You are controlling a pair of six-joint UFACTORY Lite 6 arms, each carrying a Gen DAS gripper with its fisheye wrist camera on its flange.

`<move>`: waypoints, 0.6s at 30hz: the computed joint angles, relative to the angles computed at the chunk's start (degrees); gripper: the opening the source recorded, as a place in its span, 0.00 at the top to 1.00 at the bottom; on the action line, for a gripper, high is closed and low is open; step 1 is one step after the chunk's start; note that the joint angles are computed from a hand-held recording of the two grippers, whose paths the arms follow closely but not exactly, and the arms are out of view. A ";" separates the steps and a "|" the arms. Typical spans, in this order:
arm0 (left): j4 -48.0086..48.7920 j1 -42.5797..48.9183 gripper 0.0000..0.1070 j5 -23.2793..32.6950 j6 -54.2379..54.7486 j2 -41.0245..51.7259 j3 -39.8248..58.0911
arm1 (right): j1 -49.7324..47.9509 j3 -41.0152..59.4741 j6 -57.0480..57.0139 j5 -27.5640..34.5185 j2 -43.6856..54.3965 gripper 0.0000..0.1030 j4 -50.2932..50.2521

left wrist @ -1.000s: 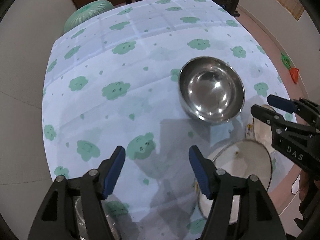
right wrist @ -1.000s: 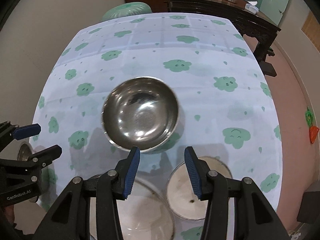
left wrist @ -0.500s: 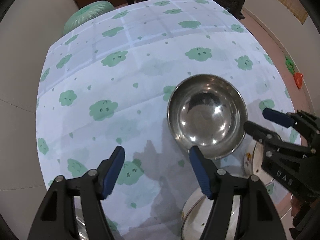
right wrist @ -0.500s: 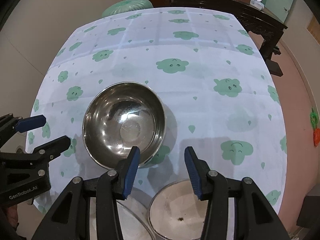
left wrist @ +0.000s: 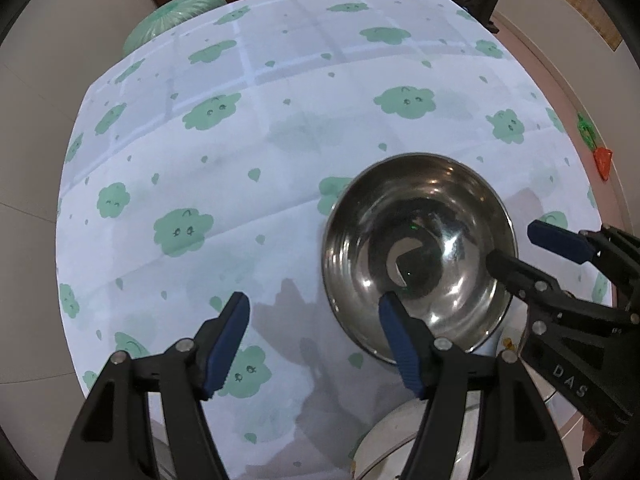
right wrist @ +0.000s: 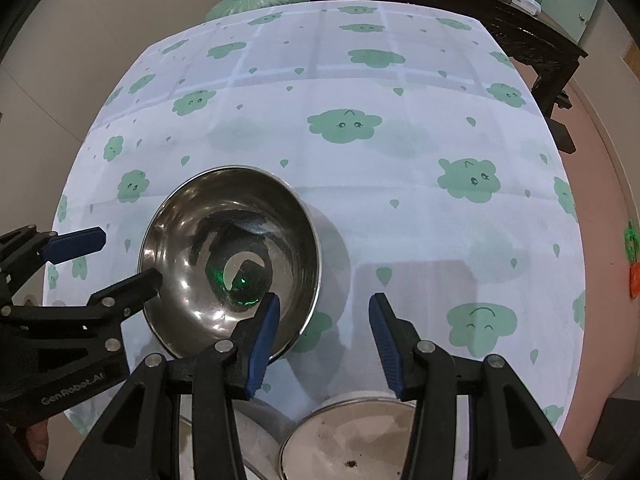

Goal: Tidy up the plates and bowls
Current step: 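Close both grippers on opposite rims of the medium steel bowl and lift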

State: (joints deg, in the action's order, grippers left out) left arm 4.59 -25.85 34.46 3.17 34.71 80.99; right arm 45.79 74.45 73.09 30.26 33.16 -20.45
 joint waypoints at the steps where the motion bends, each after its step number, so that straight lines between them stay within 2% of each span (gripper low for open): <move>1: 0.03 -0.10 0.36 0.09 -0.06 0.30 0.33 | -0.12 0.19 -0.29 0.09 0.17 0.52 0.05; 16: -0.32 0.10 0.36 0.01 0.47 4.46 2.83 | -0.84 3.10 -3.68 -0.69 4.19 0.52 2.21; 18: -1.04 0.21 0.40 -0.04 1.27 4.63 2.91 | -0.86 3.10 -3.74 -0.98 4.32 0.54 2.30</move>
